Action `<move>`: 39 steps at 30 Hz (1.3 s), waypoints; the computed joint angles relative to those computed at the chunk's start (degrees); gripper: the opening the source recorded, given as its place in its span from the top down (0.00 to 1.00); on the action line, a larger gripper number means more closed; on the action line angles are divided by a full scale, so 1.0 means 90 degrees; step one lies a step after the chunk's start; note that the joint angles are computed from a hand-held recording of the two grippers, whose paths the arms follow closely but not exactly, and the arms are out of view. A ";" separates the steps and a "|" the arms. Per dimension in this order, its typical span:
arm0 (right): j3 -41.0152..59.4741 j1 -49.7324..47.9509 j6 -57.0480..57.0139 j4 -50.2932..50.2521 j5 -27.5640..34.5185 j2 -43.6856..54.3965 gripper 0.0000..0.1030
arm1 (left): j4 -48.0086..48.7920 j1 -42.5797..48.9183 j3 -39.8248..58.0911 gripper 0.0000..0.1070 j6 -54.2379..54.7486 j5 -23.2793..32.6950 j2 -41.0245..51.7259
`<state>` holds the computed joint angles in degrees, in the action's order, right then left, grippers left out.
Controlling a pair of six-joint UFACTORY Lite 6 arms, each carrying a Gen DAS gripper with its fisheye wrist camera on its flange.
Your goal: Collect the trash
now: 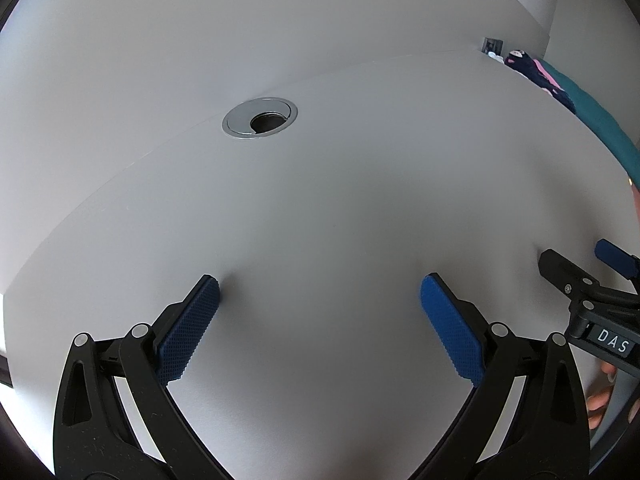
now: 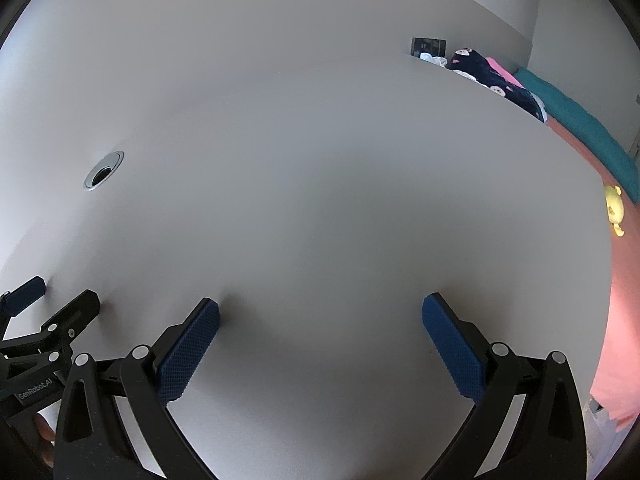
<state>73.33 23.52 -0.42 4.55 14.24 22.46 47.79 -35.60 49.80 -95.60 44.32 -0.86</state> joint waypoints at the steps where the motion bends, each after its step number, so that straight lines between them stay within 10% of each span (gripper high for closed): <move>1: 0.0013 0.0002 0.0064 -0.0050 0.0006 0.0007 0.02 | 0.0000 0.0015 0.0009 0.09 0.0017 -0.0008 0.0007; 39: 0.0077 0.0002 0.0214 -0.0225 0.0037 0.0057 0.02 | 0.0001 0.0041 0.0027 0.09 0.0033 -0.0032 0.0030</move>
<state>74.02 23.54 1.51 2.52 14.58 22.97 47.80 -35.23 50.04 -95.31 44.03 -0.59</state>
